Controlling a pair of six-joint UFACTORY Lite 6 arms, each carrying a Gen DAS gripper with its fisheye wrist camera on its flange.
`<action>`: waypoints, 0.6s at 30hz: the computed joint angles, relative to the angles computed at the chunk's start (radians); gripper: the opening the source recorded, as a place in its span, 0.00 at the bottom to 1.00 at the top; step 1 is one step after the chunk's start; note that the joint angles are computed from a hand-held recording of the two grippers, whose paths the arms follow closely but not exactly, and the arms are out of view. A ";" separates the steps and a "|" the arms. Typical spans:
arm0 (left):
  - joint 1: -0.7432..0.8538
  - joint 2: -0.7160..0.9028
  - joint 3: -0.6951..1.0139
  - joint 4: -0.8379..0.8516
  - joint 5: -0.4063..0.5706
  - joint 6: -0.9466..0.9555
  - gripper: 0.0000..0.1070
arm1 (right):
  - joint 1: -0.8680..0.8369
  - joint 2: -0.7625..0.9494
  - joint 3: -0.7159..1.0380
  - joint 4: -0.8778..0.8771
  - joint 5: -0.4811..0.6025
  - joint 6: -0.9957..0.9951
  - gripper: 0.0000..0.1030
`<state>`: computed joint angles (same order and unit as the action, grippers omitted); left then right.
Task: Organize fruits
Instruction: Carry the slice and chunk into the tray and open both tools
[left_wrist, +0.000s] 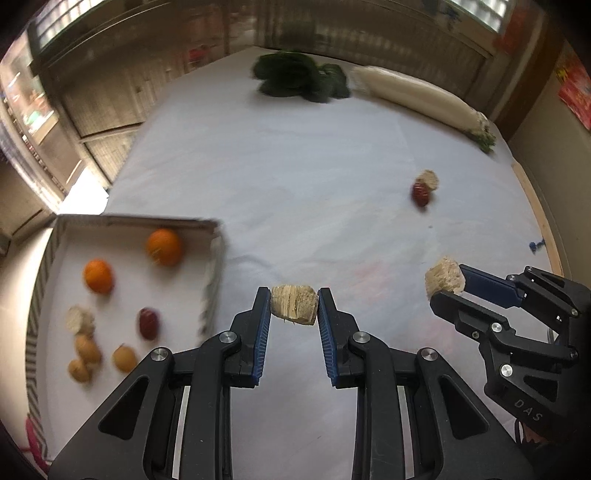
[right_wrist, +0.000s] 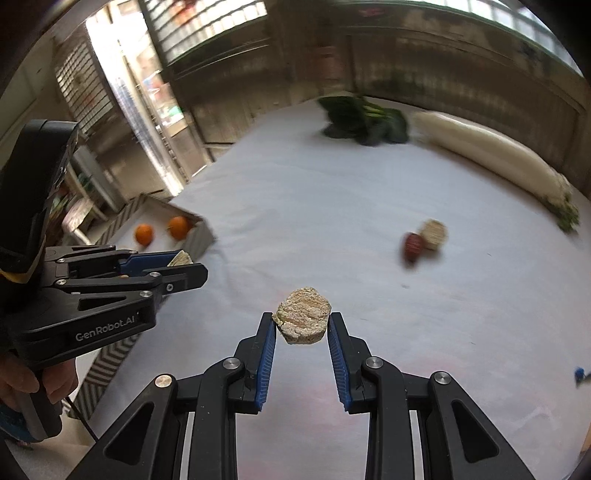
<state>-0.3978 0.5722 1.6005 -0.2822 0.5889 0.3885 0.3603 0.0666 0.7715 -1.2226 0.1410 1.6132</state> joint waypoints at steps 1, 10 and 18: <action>0.021 -0.017 -0.022 -0.003 -0.004 0.009 0.23 | 0.019 0.019 0.022 0.011 0.004 -0.009 0.27; 0.180 -0.103 -0.129 -0.038 -0.019 0.082 0.23 | 0.157 0.217 0.272 0.298 0.027 -0.315 0.27; 0.366 -0.135 -0.187 -0.063 -0.012 0.168 0.23 | 0.258 0.412 0.510 0.633 0.038 -0.681 0.27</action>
